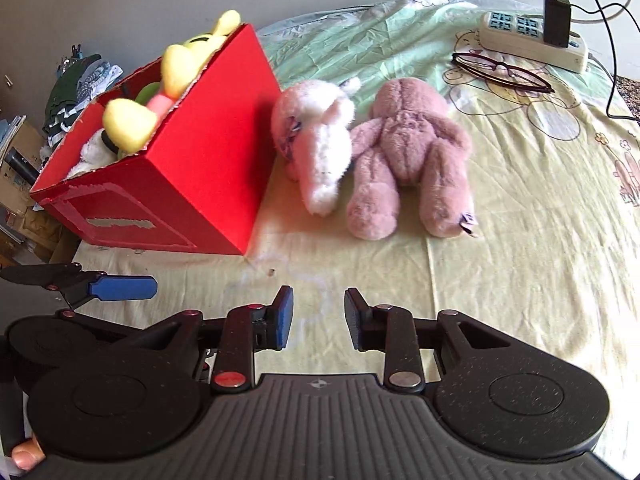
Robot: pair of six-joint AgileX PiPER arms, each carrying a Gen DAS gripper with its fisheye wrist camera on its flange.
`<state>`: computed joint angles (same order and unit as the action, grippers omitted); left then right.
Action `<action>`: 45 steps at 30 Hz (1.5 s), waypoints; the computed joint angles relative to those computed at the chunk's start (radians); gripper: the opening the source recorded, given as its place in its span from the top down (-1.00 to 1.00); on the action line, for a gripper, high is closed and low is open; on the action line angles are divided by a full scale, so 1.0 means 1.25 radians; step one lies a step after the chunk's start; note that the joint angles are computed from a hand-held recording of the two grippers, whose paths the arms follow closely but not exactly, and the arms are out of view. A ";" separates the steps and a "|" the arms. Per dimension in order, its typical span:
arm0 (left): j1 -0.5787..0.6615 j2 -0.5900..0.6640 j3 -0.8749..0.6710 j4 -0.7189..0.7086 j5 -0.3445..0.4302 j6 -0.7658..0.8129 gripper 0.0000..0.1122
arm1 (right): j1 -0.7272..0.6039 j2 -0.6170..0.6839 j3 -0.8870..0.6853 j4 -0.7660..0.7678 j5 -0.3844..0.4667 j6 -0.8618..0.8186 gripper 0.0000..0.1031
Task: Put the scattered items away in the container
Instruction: 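Withdraw the right gripper from the box toward the pink teddy bear, then close the right gripper on the pink teddy bear's leg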
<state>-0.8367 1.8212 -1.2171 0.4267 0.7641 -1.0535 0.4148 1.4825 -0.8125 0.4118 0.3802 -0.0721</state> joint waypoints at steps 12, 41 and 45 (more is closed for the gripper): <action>-0.020 0.172 -0.245 -0.102 0.048 0.138 -0.57 | -0.258 0.000 0.031 0.285 0.052 -0.304 0.29; 0.015 0.204 -0.231 -0.108 -0.138 0.147 -0.62 | -0.258 0.227 -0.148 0.445 0.039 -0.431 0.12; 0.030 0.212 -0.240 -0.126 -0.135 0.171 -0.57 | -0.256 0.229 -0.158 0.415 0.049 -0.432 0.41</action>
